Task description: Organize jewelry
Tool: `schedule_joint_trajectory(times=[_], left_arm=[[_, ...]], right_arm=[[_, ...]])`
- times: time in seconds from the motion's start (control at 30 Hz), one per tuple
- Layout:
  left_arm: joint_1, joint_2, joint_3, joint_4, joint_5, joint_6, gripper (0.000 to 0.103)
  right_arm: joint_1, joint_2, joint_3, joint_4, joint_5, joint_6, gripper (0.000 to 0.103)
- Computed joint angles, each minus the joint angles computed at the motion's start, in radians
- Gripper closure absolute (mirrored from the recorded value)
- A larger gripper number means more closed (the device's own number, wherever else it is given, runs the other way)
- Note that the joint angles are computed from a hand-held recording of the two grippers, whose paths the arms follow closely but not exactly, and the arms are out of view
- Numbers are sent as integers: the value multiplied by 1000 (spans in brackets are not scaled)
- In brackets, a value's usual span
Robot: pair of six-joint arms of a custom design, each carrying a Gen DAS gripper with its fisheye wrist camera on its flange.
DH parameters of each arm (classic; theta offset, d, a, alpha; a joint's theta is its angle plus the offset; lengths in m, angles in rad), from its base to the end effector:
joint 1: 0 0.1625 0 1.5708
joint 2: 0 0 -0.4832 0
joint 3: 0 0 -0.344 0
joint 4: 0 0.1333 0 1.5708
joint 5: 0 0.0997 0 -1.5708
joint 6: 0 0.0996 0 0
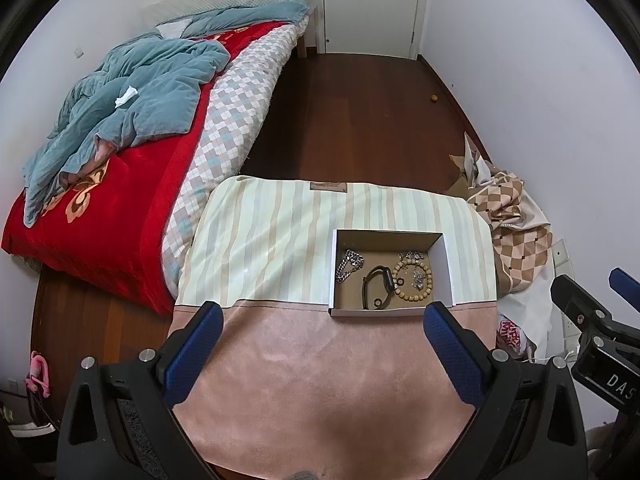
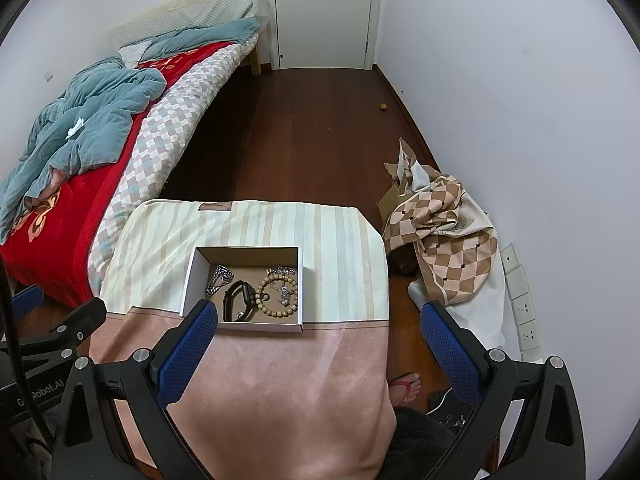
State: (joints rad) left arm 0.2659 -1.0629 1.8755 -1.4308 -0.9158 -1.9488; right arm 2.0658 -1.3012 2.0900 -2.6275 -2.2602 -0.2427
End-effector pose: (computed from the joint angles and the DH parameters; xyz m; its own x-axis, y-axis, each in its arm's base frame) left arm -0.3976 -0.3093 0.2079 -0.6196 -0.4721 -0.6271 0.0451 0.7762 -0.6289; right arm 0.2932 -0.3958 0.3365 -0.6267 -0.4159 0.6590 -0.6271 0.7712 -0.1095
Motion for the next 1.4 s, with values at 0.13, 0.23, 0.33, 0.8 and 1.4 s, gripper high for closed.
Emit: schedule_joint_trajectory(times=[0.13,0.23,0.33,0.8,1.4], left_arm=[[1,-1,0,0,-1,0,1],[-2,-1,-1,5,-2,-5,1],[-5,-3,-3,11,-5,-10,1],[-15,-4,-8,30,-10,-23,1],[-30,6,-31,60,-9,-39,1]], right_arm=[[0,-2,-3,6,-2,-1,0],[0,-6,-5,13,-4,-1,0],[-1,-5,-4,7,-4,-5,0],[4,-15,-4,32,-4,1,0],[15,-37,3,42,-8,-1,0]])
